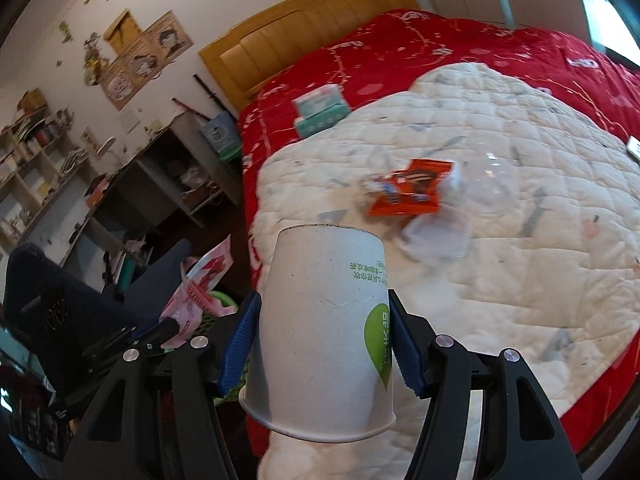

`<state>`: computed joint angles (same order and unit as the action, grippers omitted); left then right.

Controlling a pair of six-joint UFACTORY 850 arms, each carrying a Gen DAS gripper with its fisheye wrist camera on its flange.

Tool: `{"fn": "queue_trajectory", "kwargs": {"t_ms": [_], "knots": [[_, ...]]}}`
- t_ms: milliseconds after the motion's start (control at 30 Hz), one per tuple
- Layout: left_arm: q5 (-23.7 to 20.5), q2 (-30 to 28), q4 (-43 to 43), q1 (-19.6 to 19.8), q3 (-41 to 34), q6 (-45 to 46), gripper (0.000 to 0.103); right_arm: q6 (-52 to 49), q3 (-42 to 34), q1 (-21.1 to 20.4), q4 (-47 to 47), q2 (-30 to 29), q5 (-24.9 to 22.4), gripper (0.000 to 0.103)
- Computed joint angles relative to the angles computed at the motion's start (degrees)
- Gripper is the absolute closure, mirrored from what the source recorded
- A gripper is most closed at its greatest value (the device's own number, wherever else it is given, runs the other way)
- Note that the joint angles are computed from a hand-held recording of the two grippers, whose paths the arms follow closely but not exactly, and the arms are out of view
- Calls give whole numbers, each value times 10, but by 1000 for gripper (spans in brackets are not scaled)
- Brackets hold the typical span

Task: Collect trash
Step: 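Carry the pink wrapper to the green basket and open the left tool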

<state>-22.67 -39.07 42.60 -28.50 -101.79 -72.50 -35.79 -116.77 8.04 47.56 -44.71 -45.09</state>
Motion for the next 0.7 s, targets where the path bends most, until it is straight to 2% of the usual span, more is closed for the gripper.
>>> {"fn": "queue_trajectory", "kwargs": {"t_ms": [100, 300, 633, 667, 700], "knots": [[-9, 42, 52, 8, 72, -83, 83, -11, 5, 13, -1, 4, 2, 43], [-29, 85, 57, 21, 155, -139, 83, -15, -8, 39, -2, -3, -11, 43], [-19, 109, -8, 52, 237, -149, 80, -6, -50, 80, -25, -33, -38, 43], [-16, 109, -10, 55, 241, -150, 77, -5, -53, 83, -26, -35, -40, 43], [-10, 109, -22, 58, 245, -143, 65, -5, -56, 86, -26, -38, -43, 43]]}}
